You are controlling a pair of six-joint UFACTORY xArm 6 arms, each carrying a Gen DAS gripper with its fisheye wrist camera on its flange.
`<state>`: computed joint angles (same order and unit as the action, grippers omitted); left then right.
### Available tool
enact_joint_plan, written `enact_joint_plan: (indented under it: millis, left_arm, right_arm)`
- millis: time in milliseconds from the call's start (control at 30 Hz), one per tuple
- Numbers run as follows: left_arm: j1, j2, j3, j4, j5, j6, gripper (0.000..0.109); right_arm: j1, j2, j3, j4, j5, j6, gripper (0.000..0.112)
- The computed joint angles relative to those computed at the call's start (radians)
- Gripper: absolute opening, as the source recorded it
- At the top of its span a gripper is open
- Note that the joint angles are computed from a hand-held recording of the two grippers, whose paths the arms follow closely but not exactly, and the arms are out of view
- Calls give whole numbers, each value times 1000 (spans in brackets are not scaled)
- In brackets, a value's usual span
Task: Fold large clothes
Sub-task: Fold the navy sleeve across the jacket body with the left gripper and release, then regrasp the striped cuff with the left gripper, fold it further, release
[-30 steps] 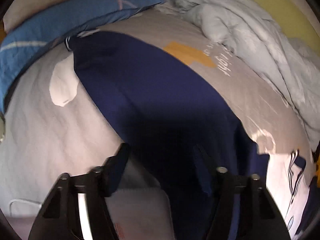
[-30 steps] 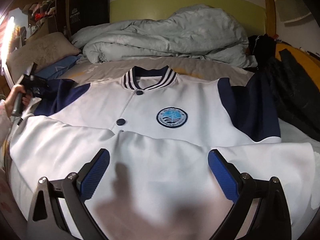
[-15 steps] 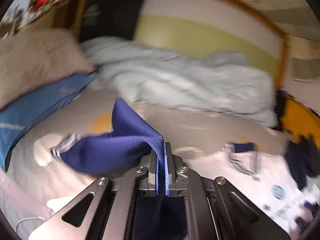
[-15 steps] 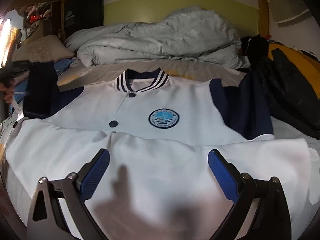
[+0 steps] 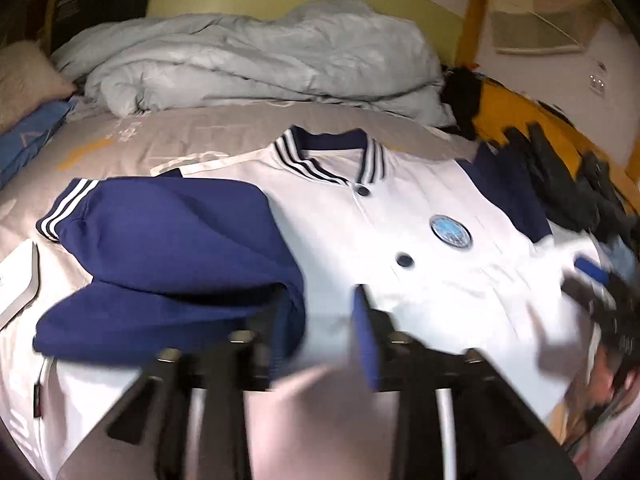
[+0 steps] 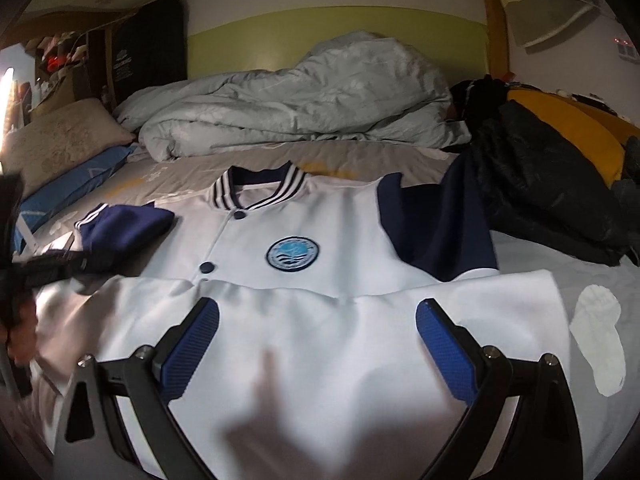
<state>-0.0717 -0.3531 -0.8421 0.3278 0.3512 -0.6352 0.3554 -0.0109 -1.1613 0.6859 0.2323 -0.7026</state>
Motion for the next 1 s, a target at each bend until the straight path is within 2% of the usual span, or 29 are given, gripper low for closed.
enact_joint_plan:
  millis: [33,133,233,333,367,433,533,667,733,800,867,900,967,1000]
  left_arm:
    - [-8,-31,25,39,-11,-40,54]
    - [38,-137,95,145,-66,-168,71]
    - [118,-179,86,172,-40,-243,78]
    - [212,-156,39,96,37,-190,78]
    - [237,-135,12,55,80,-142,78]
    - [277,-68,-64,53,187,-112,77]
    - [344,20,-131,-79,253,12,77]
    - [412,100,-159,-238,243,95,76]
    - [434,148,-178,-313,226,151,69]
    - [449,199,-215,-302,239,169,62]
    - [459,248,-259,-284,283,164,39]
    - [460,248,-254,-299,270,166,16]
    - [459,218,-213,-323,184,195,12]
    - [452,182,-171,-291,106,183,11]
  right_arm:
    - [-5,3,-7,14,10,-1,99]
    - [-19,11,-23,35,44,4,99]
    - [-22,12,-25,42,57,-1,99]
    - [-13,8,-16,22,39,2,99]
    - [-10,7,-17,28,38,-8,99]
    - [-4,7,-18,28,28,-19,99]
    - [1,10,-25,31,24,-31,99]
    - [0,11,-29,49,45,-49,99]
    - [-4,12,-36,61,75,-61,99]
    - [-18,19,-60,98,153,-88,99]
    - [-27,24,-72,122,194,-89,99]
    - [-28,25,-73,123,196,-88,99]
    - [-29,25,-69,113,179,-82,99]
    - [-29,25,-66,104,167,-73,99]
